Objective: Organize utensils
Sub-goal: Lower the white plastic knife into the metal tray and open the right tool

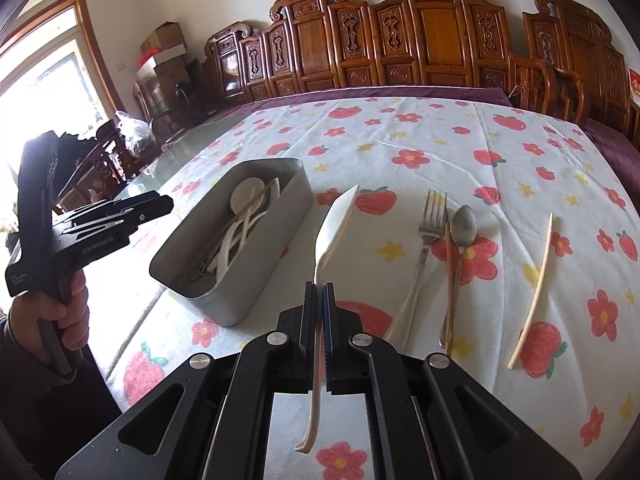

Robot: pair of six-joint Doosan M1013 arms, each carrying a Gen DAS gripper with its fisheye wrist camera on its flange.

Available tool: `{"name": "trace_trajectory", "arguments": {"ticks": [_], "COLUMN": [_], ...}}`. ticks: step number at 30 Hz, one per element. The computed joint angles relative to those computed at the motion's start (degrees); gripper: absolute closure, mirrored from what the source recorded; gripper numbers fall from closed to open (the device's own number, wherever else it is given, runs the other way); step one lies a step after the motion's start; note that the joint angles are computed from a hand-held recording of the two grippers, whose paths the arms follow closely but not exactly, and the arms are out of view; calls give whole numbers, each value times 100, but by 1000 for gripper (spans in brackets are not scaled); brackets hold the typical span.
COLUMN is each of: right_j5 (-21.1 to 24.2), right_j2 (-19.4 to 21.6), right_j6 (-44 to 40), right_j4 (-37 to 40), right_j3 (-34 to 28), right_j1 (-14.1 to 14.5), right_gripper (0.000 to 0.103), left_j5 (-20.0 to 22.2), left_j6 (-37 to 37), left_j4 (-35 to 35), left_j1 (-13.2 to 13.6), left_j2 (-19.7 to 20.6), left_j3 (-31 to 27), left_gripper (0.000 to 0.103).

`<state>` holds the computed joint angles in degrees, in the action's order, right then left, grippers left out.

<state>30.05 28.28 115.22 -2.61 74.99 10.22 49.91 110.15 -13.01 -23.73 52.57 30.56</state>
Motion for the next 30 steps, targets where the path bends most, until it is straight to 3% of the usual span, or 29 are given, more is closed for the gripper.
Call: {"name": "trace_trajectory", "arguments": {"ticks": [10,22,30], "right_j5": [217,1006,873], "right_j2": [543,1538,1325], "right_j6": [-346,-675,-770], "right_j4": [343,803,894], "right_j3": [-986,-2599,-2236], "right_j1": [139,206,126], "right_gripper": [99,98,97], "left_j5": [400,529,534], "left_j6": [-259,-275,-116], "left_j4": [-64,-169,-320], "left_j1": [182,260,229], "left_j2": [229,287,230], "left_j3": [-544,-682,-588], "left_gripper": [73,73,71]}}
